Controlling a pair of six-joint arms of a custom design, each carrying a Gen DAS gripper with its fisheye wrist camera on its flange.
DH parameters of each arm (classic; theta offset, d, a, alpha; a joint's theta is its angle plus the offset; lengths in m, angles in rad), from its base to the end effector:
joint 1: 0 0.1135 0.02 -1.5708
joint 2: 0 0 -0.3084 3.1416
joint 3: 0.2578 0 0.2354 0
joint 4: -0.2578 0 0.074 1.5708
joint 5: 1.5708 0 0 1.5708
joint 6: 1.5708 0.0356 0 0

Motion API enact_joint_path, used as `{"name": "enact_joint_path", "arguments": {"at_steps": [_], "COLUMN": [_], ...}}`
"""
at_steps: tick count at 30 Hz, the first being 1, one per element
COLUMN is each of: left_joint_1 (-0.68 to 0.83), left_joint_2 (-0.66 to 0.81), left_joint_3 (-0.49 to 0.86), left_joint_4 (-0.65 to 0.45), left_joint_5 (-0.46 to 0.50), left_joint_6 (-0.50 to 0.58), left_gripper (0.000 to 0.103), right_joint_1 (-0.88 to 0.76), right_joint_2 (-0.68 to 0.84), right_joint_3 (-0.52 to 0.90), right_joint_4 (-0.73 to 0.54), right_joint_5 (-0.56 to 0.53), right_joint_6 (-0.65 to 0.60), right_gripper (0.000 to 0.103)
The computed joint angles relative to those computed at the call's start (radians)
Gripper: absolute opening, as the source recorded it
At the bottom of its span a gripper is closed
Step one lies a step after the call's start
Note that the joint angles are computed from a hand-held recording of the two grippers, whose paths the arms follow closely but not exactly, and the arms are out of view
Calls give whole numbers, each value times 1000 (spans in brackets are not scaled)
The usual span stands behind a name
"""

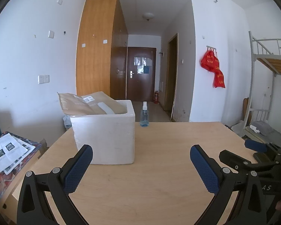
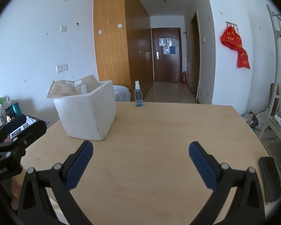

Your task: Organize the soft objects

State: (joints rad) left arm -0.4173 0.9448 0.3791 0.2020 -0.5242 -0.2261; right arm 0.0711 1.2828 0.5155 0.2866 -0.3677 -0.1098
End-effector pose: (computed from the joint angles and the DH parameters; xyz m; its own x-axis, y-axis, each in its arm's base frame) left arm 0.1550 -0.0492 0.2548 -0.2997 -0.0794 -0.9507 -0.1477 0.9884 -0.0360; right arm 0.2315 0.0293 0.2448 -0.4164 -0.1322 -0.8995 -0.4324 0.8991 0.0681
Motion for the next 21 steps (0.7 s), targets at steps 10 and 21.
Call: {"name": "enact_joint_path", "arguments": {"at_steps": [10,21], "left_joint_1": [-2,6], "left_joint_2": [12,30], "left_joint_3": [-15,-19], "left_joint_4": [33,44], "left_joint_5": [-27,-102], "left_joint_6": [8,-27], "left_gripper": [103,103], "right_joint_1": [2,3], "right_joint_2": [-1,-2], "right_joint_3": [-2,3], "right_joint_4": [1,-3], "right_joint_5": [4,22], "right_joint_6": [3,8], "right_gripper": [103,103]}}
